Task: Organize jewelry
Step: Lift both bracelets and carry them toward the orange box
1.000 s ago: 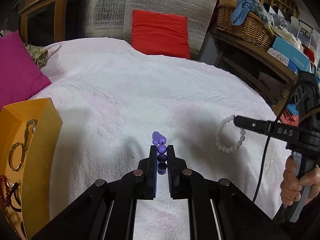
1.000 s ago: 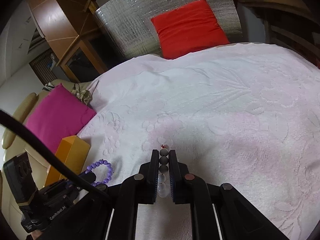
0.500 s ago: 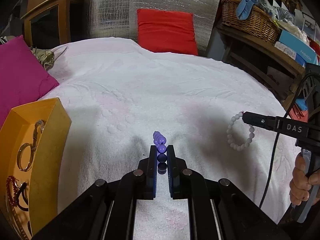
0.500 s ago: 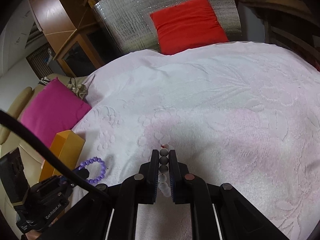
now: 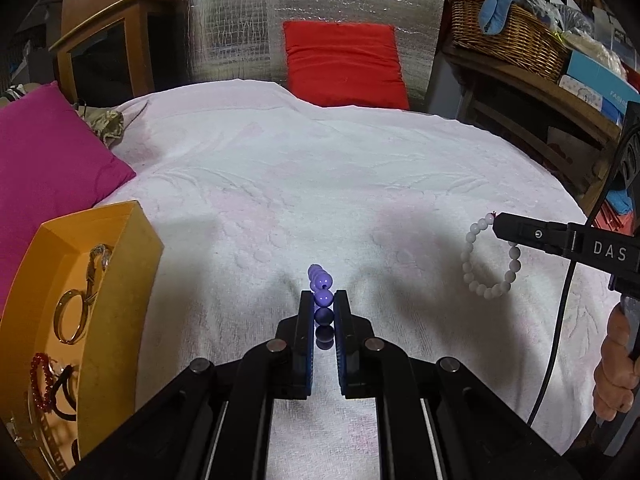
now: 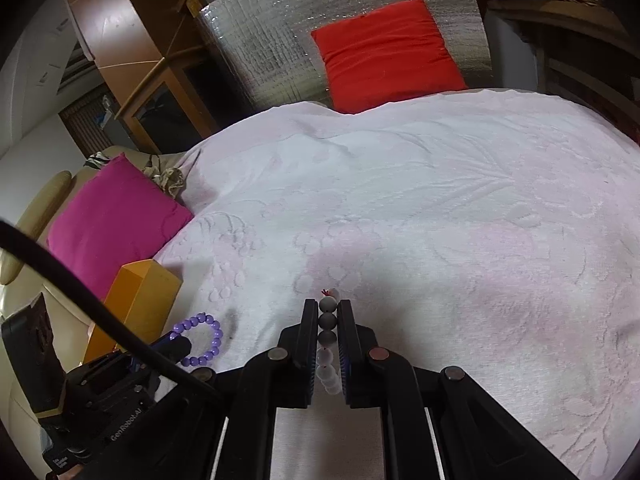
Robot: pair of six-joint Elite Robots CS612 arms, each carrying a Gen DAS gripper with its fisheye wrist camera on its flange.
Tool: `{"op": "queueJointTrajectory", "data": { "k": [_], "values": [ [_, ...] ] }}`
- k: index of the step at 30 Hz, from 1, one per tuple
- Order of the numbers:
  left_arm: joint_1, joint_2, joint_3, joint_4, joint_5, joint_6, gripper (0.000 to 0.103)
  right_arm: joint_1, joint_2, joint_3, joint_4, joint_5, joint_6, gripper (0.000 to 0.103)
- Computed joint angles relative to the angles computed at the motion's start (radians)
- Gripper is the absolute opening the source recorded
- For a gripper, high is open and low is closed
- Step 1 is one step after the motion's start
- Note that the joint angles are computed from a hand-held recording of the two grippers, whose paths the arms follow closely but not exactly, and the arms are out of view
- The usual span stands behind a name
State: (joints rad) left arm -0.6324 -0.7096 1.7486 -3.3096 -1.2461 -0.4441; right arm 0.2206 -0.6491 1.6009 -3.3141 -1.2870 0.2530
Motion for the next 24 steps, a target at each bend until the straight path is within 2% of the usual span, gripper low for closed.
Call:
{"op": "queueJointTrajectory", "data": {
  "k": [7, 21, 24],
  "values": [
    [0.003, -0.011, 0.016, 0.022, 0.032, -0.022, 0.01, 0.022, 0.004, -0.011, 0.004, 0.001, -0.016, 0.011],
    [0.011, -0.046, 0.074, -0.023, 0.067, -0.058, 0.01, 0.062, -0.006, -0.006, -0.01, -0.006, -0.048, 0.011],
    [0.012, -0.052, 0.088, -0.03, 0.074, -0.063, 0.01, 0.067, -0.006, -0.006, -0.035, 0.015, -0.034, 0.011]
  ]
}}
